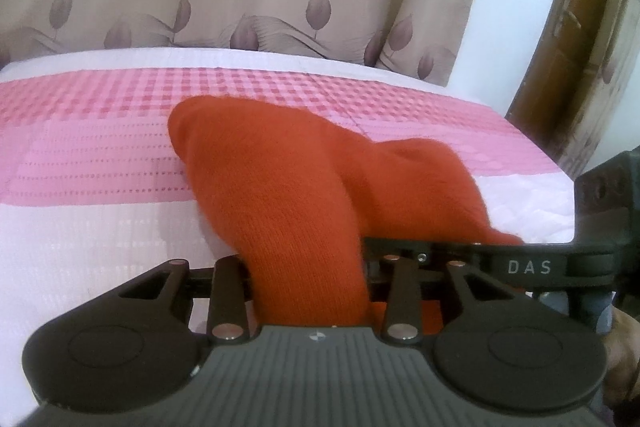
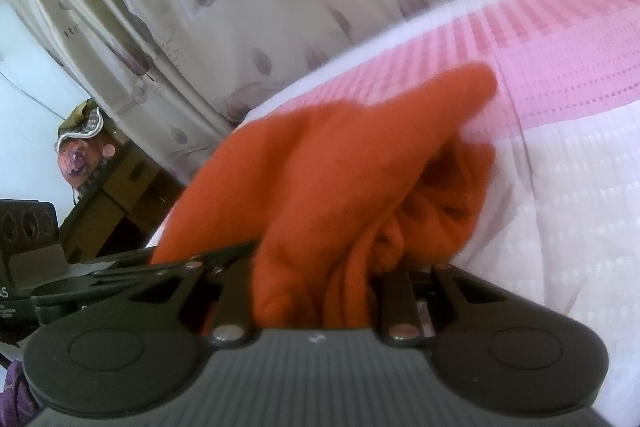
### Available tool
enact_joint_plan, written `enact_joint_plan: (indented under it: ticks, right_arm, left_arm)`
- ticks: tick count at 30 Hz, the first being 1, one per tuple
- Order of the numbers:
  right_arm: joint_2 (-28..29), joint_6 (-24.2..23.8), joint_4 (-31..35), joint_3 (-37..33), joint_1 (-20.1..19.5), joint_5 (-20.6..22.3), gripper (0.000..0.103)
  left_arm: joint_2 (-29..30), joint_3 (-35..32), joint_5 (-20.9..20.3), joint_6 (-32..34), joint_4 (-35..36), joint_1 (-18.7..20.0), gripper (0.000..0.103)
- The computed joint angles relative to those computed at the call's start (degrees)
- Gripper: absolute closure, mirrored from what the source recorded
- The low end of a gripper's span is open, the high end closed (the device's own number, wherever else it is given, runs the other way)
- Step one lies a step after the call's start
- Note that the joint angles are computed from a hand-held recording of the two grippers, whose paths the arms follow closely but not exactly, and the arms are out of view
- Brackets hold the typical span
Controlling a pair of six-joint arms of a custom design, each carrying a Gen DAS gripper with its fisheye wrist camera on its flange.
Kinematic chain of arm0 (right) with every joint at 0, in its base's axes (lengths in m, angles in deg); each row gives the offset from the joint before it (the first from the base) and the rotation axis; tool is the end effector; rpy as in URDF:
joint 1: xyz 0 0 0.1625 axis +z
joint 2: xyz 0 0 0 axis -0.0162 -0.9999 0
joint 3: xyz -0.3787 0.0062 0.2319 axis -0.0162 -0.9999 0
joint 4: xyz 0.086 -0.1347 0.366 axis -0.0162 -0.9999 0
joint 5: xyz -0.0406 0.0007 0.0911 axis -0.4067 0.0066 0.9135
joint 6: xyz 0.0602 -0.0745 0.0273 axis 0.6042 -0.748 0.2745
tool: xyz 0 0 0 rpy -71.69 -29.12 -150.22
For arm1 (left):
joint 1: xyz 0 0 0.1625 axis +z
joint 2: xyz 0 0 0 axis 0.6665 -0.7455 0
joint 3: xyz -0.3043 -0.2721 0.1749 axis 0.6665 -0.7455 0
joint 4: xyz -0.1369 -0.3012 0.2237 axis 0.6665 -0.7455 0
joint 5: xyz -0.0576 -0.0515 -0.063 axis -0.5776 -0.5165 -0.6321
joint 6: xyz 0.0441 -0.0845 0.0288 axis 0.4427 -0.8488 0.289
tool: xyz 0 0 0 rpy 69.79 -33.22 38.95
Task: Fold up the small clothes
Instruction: 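Open the right gripper and release the sweater bundle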
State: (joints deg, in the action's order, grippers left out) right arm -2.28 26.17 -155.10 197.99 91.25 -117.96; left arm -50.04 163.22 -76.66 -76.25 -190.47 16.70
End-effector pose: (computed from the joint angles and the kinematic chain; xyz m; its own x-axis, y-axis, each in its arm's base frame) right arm 0.1608 -0.4855 -0.0113 -0.8926 -0.4487 -0.0450 -0.3739 0.7921 -0.4824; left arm -0.0166 -0.3923 0.2188 -0.8226 0.2081 -0.5291 0.5206 0.6499 -0.5538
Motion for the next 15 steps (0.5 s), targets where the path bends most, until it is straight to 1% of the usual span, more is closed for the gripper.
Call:
enact_joint_plan:
  ticks: [2, 5, 7, 8, 10, 12, 14, 15]
  right_arm:
    - [0.1, -0.3, -0.4, 0.3, 0.0, -0.3, 0.077]
    - [0.1, -0.4, -0.9, 0.8, -0.4, -0.1, 0.076]
    - [0.1, -0.7, -1.5, 1.3, -0.5, -0.3, 0.076]
    - [0.1, -0.8, -2.0, 1.6, -0.6, -0.4, 0.076]
    - [0.0, -1.0, -2.8, 2.3, -0.9, -0.2, 0.074]
    - [0.0, -0.7, -3.7, 3.0, -1.4, -0.1, 0.068]
    - [0.1, -0.4, -5.0, 3.7, -2.1, 0.2, 0.066]
    - [0.2, -0.3, -5.8, 4.2, -2.5, 0.4, 0.066]
  left_arm:
    - [0.3, 0.1, -0.4, -0.3, -0.5, 0.4, 0.057]
    - [1.0, 0.4, -0.4, -0.3, -2.1, 1.2, 0.050]
    - [1.5, 0.6, -0.7, -0.5, -3.6, 1.8, 0.041]
    - [1.8, 0.7, -0.3, -0.4, -4.5, 1.8, 0.038]
    - [2.8, 1.0, 0.4, 0.3, -6.8, 1.8, 0.027]
    - [3.9, 1.5, 1.5, 1.1, -9.3, 1.6, 0.019]
    - [4.7, 2.1, 1.8, 2.0, -11.9, 1.6, 0.015]
    - [5.3, 2.3, 2.4, 2.4, -13.1, 1.4, 0.011]
